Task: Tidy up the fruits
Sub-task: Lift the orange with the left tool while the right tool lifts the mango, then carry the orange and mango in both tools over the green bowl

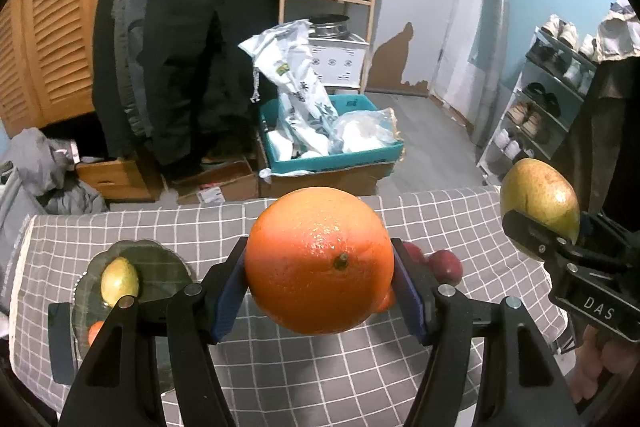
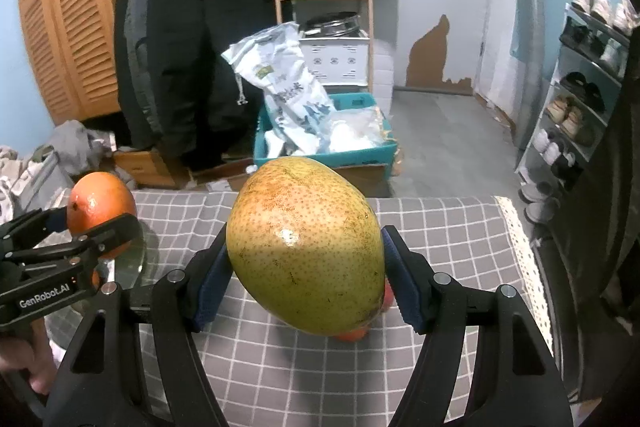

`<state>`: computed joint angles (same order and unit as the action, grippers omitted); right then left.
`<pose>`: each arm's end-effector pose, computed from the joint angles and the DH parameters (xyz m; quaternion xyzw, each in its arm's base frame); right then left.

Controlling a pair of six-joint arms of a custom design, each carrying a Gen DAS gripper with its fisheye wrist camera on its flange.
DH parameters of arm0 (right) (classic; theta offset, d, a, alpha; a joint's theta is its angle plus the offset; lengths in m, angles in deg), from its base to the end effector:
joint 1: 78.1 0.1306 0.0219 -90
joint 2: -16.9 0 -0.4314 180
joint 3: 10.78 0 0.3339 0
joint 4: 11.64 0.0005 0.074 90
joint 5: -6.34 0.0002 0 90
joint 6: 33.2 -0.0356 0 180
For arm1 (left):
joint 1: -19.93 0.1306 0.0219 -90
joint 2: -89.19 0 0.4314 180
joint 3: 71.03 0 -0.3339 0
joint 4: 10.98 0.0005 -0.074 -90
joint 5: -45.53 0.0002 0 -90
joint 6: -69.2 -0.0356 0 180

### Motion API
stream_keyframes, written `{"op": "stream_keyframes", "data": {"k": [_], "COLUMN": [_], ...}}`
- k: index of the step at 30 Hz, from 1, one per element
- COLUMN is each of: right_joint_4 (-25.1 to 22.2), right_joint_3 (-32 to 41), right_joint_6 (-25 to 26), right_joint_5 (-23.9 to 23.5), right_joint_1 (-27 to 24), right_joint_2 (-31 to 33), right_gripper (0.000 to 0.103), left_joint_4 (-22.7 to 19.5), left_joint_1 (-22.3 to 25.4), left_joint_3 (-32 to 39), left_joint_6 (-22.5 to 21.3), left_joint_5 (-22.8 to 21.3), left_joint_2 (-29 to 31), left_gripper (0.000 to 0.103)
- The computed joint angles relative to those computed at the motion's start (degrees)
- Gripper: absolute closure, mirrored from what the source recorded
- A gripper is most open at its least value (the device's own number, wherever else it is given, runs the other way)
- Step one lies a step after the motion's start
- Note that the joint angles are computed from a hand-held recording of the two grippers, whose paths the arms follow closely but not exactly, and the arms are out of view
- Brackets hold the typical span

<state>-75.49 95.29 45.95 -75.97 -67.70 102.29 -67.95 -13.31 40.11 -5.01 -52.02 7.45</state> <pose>0.3739 0.0633 0.6036 0.0302 0.9155 0.0126 0.4010 0.4102 -0.2639 0.5558 0.1140 0.9121 -0.1063 0.3792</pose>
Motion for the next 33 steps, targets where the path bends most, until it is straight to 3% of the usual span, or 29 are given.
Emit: {"op": "stream_keyframes", "data": {"k": [33], "right_joint_4": [-2.2], "right_joint_3": [13.1], "right_joint_6": [-0.9], "right_joint_5": [-1.5], "right_joint_1": [13.2], "right_joint_2": [13.5], "right_gripper": [0.032], "left_joint_4": [1.4], "left_joint_1": [14.3], "left_joint_3": [-10.0], "left_joint_6": [1.6], "left_joint_5": [-1.1], "left_joint_2": [-6.2], "left_gripper": [0.035]}}
